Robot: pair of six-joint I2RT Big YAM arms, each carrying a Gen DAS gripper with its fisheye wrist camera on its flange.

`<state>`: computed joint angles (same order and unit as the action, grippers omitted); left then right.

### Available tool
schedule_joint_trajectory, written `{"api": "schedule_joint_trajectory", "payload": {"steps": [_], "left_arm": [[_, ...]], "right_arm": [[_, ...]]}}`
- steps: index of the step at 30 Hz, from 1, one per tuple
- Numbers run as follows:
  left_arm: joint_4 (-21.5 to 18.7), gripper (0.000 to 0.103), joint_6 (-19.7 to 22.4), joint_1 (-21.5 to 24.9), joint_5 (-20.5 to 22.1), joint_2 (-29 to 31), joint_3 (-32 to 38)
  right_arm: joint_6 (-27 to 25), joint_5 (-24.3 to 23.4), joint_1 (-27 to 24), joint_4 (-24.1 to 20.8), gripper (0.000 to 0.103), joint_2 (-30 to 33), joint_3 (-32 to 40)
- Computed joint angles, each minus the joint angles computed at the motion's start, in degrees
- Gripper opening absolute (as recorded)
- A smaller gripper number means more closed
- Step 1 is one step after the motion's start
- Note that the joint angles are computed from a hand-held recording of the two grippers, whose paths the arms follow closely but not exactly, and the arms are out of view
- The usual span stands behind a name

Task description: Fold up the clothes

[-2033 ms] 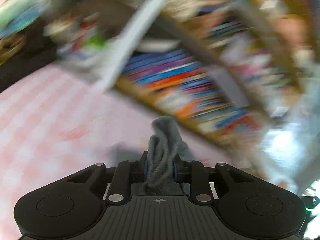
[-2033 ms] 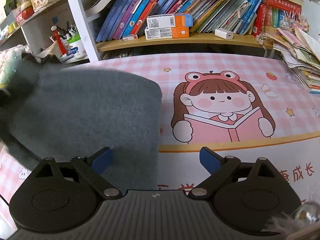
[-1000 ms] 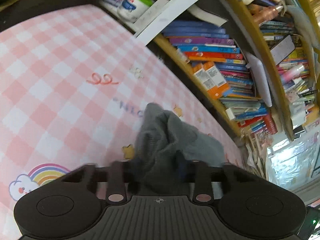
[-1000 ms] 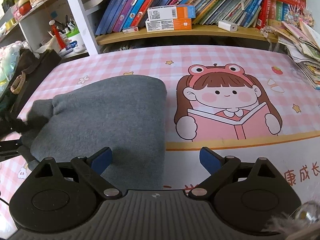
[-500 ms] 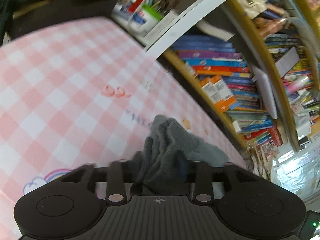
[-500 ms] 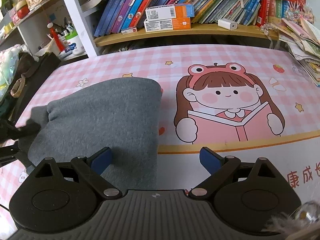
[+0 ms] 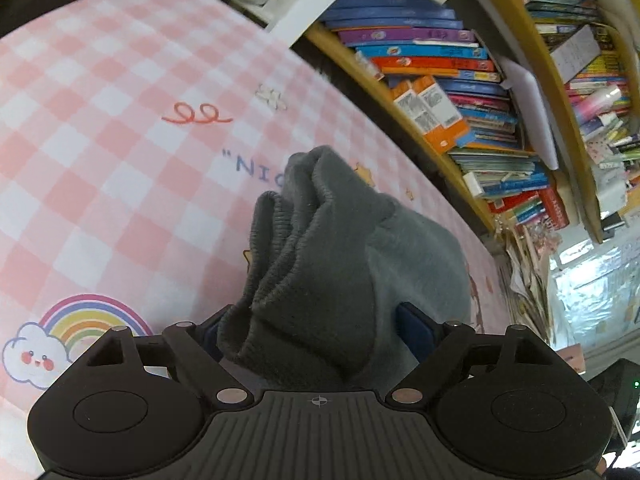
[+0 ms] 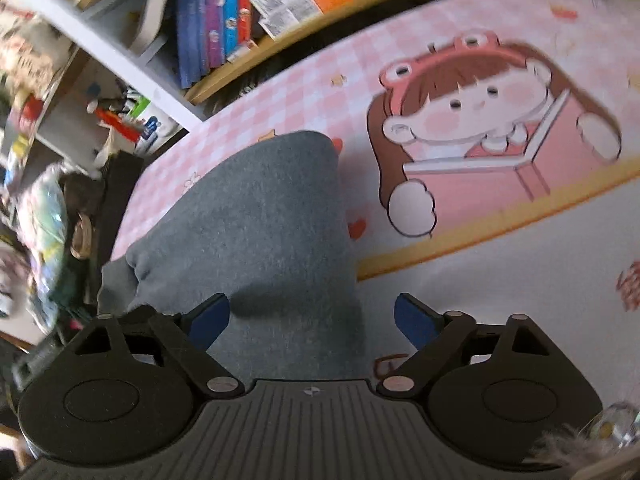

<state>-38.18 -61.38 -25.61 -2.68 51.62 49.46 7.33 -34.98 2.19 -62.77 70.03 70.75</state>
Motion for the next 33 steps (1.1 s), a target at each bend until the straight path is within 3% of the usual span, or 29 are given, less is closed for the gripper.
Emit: {"api": "schedule_joint_trajectory", "payload": {"steps": [1,3,6,7,9,11,14,19,24,27,31,33], "left_arm": [[0.7,0.072,0.1,0.6,1.5,0.5,0.0],[0.9,0.071,-0.3,1.2,3.3,1.5,0.5],[0.8,0.06,-0.6,1.6,4.6,1.9,0.7],[0.3,0.053,0.3,0.9,3.5,1.8,1.1],[-1.1,0.049,4.0,-1.5,-0.9,1.6,2.5],[-1.7,0.048,8.3,-3.7,-4.3,1.9,4.1],[-0.2,0.048,9.9,-3.7,-3.3,1.4,4.1],[-1.4,0.05,6.1,-1.1,2.5,2.2,3.2],[-0.8,0.057,4.7,0.6,5.9,2.3,2.2],[-0.3,0.061,3.7,0.9,6.8,2.2,1.6],[0.2,0.057,2.8,0.9,7.4,2.0,1.1],[-0.1,0.053,3.3,0.2,6.3,1.8,1.4]], "right_arm": [[0.4,0.1,0.2,0.0,0.075,0.4,0.1],[0.5,-1.3,0.2,-0.2,0.064,1.2,0.3],[-0.7,-1.8,0.5,-0.4,0.051,1.4,0.4],[-2.1,-1.4,0.8,0.0,0.048,0.8,0.3],[-6.7,-0.2,1.4,2.2,0.032,-1.7,-0.8],[-10.6,0.5,1.9,4.3,0.027,-4.2,-1.9],[-13.0,0.7,1.5,6.1,0.027,-6.5,-2.9],[-12.0,-0.9,-0.4,2.7,0.028,-4.8,-2.2],[-9.6,-1.3,-0.8,1.0,0.046,-2.7,-1.7],[-8.0,-2.1,-1.0,0.0,0.051,-1.1,-1.2],[-7.8,-2.9,-1.0,-0.7,0.047,-0.4,-1.0],[-8.5,-3.3,-1.0,-0.7,0.037,-0.7,-1.1]]}}
